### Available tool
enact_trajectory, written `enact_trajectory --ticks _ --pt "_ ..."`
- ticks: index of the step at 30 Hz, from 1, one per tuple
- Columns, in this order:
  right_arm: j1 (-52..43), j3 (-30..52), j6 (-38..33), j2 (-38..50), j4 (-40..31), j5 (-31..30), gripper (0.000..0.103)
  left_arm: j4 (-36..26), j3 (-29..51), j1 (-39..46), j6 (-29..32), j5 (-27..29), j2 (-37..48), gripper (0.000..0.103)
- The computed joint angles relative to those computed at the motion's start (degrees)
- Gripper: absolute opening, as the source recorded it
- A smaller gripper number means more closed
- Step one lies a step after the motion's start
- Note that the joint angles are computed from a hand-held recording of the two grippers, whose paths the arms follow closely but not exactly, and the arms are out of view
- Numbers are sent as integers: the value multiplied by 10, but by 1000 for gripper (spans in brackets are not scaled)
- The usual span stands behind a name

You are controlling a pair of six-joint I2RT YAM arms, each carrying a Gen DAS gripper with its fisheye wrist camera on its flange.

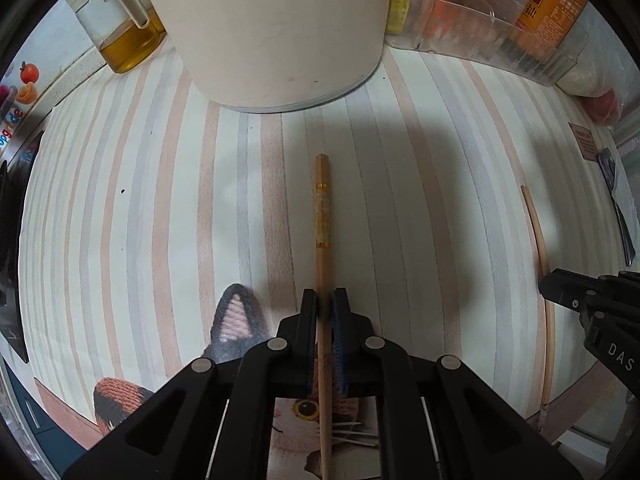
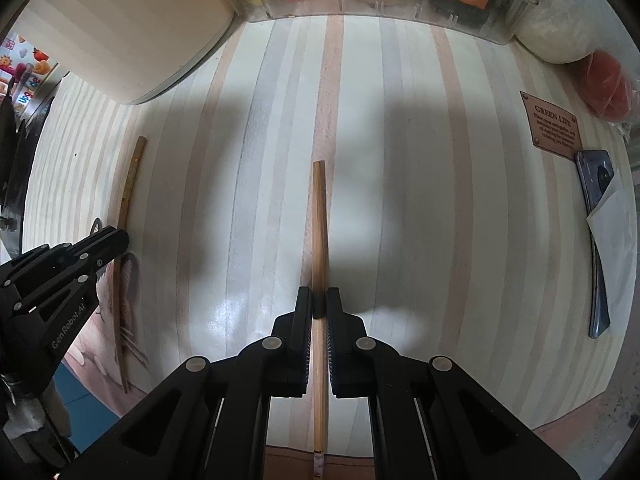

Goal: Organize utensils
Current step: 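Grasp a light chopstick with the left tool while the right tool grasps another light one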

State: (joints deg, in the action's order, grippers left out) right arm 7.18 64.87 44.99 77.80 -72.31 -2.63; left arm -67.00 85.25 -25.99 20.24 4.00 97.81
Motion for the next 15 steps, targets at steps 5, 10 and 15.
enact_trajectory --ticks 5,10,15 --pt "24 -10 27 -14 -8 10 7 -7 19 7 7 1 17 6" --pt "56 -11 61 -9 -4 16 7 -5 12 -4 -4 0 12 6" --pt "81 -5 85 7 1 24 7 -6 15 -6 -6 -2 14 6"
